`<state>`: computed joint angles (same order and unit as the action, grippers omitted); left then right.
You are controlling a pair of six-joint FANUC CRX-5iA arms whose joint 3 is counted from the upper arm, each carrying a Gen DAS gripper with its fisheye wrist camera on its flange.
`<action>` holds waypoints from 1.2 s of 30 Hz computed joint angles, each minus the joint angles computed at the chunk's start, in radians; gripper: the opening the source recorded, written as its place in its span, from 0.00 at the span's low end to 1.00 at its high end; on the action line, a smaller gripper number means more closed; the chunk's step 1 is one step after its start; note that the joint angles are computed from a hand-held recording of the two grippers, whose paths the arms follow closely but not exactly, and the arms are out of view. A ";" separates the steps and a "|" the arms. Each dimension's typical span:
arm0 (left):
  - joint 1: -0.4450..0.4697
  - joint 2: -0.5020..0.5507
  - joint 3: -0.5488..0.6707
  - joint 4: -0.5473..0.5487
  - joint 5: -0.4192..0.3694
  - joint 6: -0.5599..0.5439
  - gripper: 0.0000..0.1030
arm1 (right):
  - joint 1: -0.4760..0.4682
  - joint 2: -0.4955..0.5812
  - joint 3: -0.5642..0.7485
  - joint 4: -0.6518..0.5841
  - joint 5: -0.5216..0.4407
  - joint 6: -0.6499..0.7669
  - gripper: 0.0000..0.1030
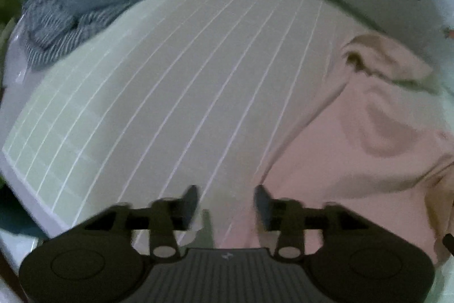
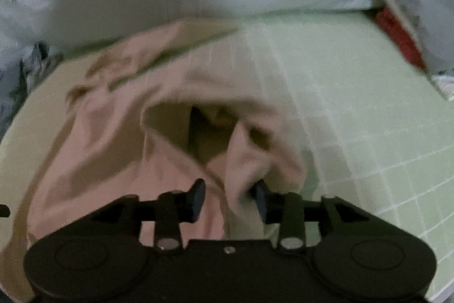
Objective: Fold clothes
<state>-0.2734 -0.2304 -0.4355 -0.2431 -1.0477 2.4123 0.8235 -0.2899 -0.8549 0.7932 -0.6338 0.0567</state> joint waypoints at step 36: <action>0.094 0.622 0.509 0.159 0.214 -0.346 0.21 | -0.417 0.210 0.135 0.608 0.123 -0.145 0.09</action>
